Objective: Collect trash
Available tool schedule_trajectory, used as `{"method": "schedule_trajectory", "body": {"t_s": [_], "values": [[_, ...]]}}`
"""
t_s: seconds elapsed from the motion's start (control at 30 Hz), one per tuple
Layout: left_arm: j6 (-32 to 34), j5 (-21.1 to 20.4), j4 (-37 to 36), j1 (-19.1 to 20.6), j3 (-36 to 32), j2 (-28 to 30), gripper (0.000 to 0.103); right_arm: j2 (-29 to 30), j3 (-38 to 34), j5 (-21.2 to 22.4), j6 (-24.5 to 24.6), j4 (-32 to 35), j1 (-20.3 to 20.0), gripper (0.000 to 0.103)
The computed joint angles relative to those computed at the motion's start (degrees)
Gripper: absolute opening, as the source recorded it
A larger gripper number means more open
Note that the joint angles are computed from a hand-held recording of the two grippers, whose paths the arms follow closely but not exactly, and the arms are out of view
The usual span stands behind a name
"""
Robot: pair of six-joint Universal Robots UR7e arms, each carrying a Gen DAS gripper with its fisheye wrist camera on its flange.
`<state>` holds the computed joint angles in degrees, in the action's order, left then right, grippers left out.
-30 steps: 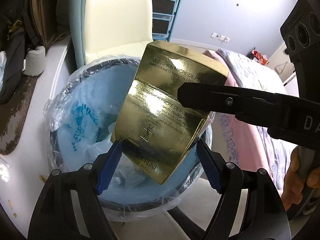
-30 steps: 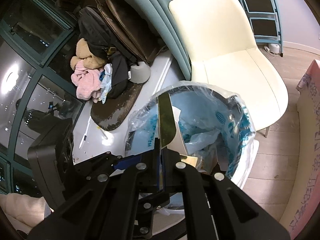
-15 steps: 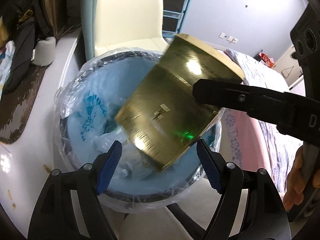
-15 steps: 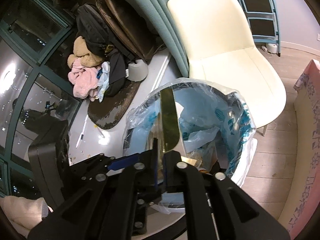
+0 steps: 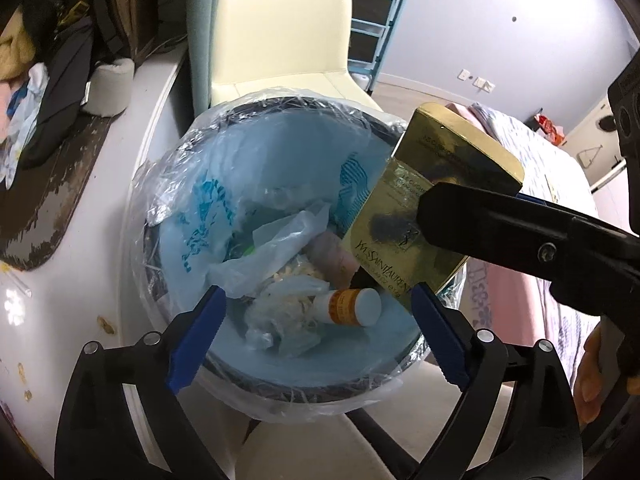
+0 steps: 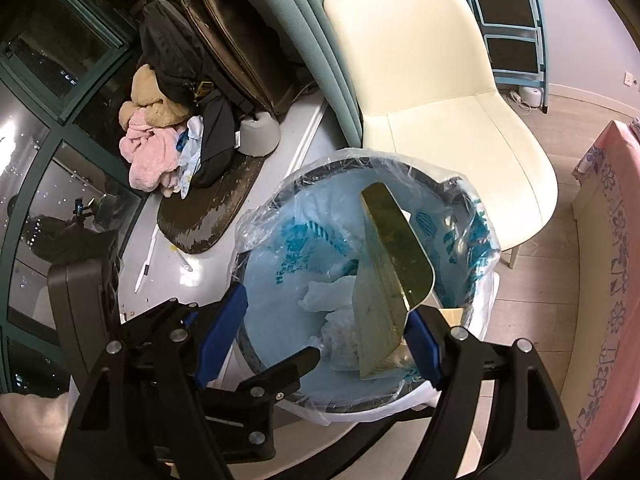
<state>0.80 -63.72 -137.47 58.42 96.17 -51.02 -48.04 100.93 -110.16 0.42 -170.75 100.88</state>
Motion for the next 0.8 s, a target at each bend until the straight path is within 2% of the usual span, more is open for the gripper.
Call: {"method": "schedule_trajectory", "body": {"t_s": [0.07,0.13,0.17,0.27,0.33,0.4,0.47,0.53,0.57,0.73,0.8], "values": [[-0.24,0.02,0.26,0.3,-0.12,-0.05,0.091,0.49,-0.89,-1.11,0.43,2.09,0.27,0.077],[-0.32,0.19,0.59,0.4,-0.21,-0.03,0.091,2.56,-4.23,-7.89,2.18,9.99,1.14,0.078],[-0.3,0.32,0.77,0.46,-0.29,0.0,0.091,3.3,-5.3,-9.7,3.21,12.52,1.26,0.078],[-0.19,0.57,1.25,0.7,-0.56,0.01,0.091,3.59,-5.71,-9.53,2.89,12.5,1.57,0.078],[-0.33,0.56,1.24,0.84,-0.67,0.02,0.091,4.07,-6.15,-10.91,1.74,11.95,2.17,0.078],[-0.31,0.61,1.21,0.8,-0.64,0.0,0.091,5.49,-7.6,-16.14,1.41,14.12,3.21,0.078],[0.0,0.97,2.01,0.73,-0.84,0.25,0.091,6.25,-8.48,-19.3,1.93,15.59,3.63,0.078],[0.42,0.4,2.22,0.82,-0.96,0.31,0.091,6.54,-8.66,-20.69,1.89,15.68,3.88,0.078],[0.68,0.27,2.28,0.78,-1.05,0.4,0.091,6.35,-8.37,-20.23,1.84,15.25,3.76,0.078],[1.54,-0.79,2.72,0.6,-1.5,1.02,0.091,3.35,-3.92,-9.43,-1.1,6.99,2.35,0.078],[1.69,-1.55,1.71,0.62,-1.46,1.02,0.091,2.93,-3.13,-9.13,-2.01,4.73,2.5,0.079]]}}
